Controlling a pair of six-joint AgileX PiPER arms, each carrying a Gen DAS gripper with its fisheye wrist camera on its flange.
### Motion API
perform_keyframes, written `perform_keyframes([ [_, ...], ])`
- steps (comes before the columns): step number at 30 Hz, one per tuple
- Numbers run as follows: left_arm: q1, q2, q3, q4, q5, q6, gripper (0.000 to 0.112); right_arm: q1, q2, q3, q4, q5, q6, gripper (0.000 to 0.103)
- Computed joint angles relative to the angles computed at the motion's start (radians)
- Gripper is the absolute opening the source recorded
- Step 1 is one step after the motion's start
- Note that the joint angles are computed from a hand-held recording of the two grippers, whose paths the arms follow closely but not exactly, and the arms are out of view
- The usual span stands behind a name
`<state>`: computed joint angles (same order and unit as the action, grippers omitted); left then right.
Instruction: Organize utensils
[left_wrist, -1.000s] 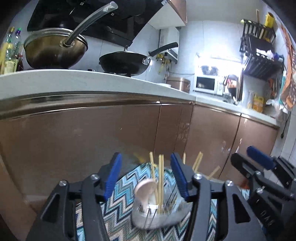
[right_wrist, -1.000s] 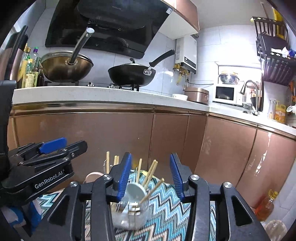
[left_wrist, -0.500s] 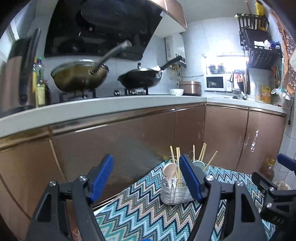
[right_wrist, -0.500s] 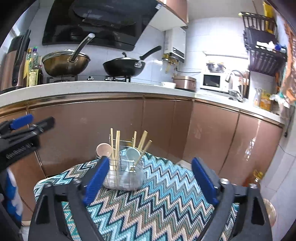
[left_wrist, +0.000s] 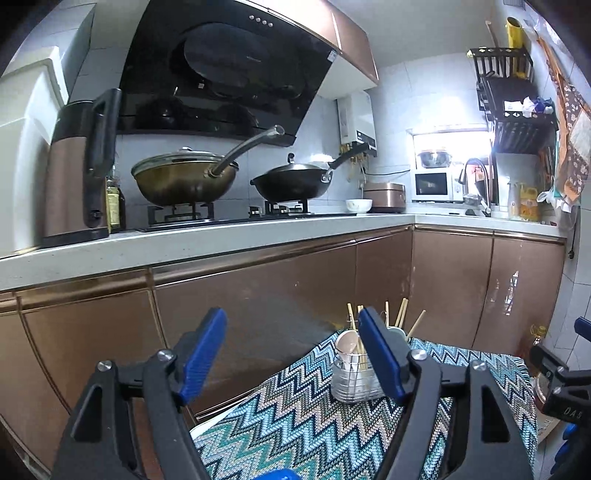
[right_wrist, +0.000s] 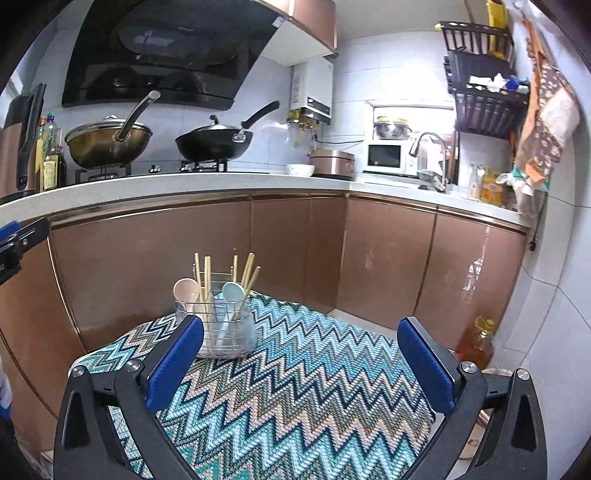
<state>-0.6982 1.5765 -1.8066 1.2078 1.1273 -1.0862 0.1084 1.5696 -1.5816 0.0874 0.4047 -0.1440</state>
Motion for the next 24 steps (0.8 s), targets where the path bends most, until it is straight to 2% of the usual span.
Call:
perform_keyframes([
  [9,-0.065,-0.04,0.04,0.042,0.062,-0.03,0.073,-0.025,-0.084,0.076,0.003,-0.019,0.012,0.103],
  [24,-0.086,-0.069,0.07,0.043,0.06,-0.039,0.073,-0.022,-0.137,0.128,-0.055,-0.034,0.066,0.103],
])
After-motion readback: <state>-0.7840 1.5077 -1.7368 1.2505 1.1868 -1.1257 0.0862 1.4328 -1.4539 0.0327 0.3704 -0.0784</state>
